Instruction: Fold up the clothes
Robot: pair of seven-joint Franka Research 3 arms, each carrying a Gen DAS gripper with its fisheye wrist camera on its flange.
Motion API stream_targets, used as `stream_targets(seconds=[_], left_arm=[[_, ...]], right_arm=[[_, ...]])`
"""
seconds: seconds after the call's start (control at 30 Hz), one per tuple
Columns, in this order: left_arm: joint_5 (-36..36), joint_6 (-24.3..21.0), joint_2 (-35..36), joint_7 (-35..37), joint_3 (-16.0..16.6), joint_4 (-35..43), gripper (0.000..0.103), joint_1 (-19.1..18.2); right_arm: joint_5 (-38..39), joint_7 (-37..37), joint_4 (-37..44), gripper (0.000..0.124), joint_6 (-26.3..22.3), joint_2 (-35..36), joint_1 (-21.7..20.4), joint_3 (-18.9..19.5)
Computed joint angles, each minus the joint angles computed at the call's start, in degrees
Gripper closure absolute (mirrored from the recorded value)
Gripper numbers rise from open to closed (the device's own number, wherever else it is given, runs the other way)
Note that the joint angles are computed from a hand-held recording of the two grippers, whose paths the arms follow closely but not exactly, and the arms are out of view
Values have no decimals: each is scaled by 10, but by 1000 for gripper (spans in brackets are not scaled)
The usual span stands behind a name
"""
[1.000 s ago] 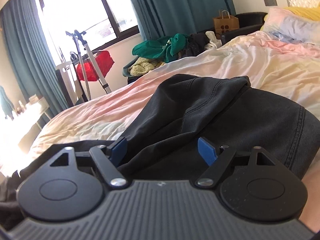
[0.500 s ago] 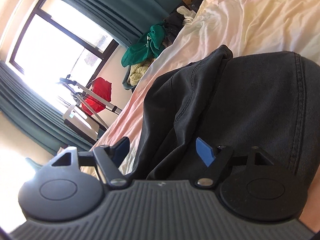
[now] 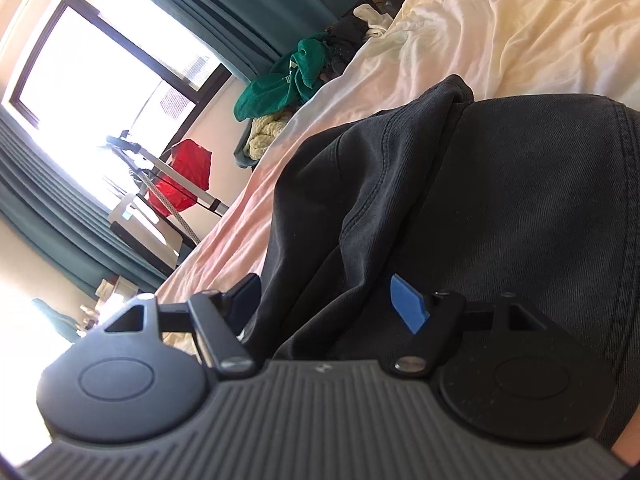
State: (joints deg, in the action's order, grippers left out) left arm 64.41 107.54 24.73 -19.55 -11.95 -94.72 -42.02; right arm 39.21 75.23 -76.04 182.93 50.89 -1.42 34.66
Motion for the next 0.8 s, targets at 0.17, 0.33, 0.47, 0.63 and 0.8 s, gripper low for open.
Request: stream_targets(seconds=[0.17,0.33,0.47,0.63,0.8], left_arm=[[1,56,-165,-130,-21,-166,0,40],[-19,93,-251,-156,-35,-259,0,101],[-8,228,-288,-275,-29,-336,0,159],[76,347,-290,-449,-29,-379,2,228],[112,374,-255,-484,-20,-352,8,265]], right_arm=[[-25,-45,-60,49,45,-12,-60,82],[-76,-42,-112,49,72,-35,-76,96],[-111,-24,-126,49,75,-45,-70,86],[-149,6,-132,49,64,-47,-64,77],[-183,35,-126,49,59,-42,-57,68]])
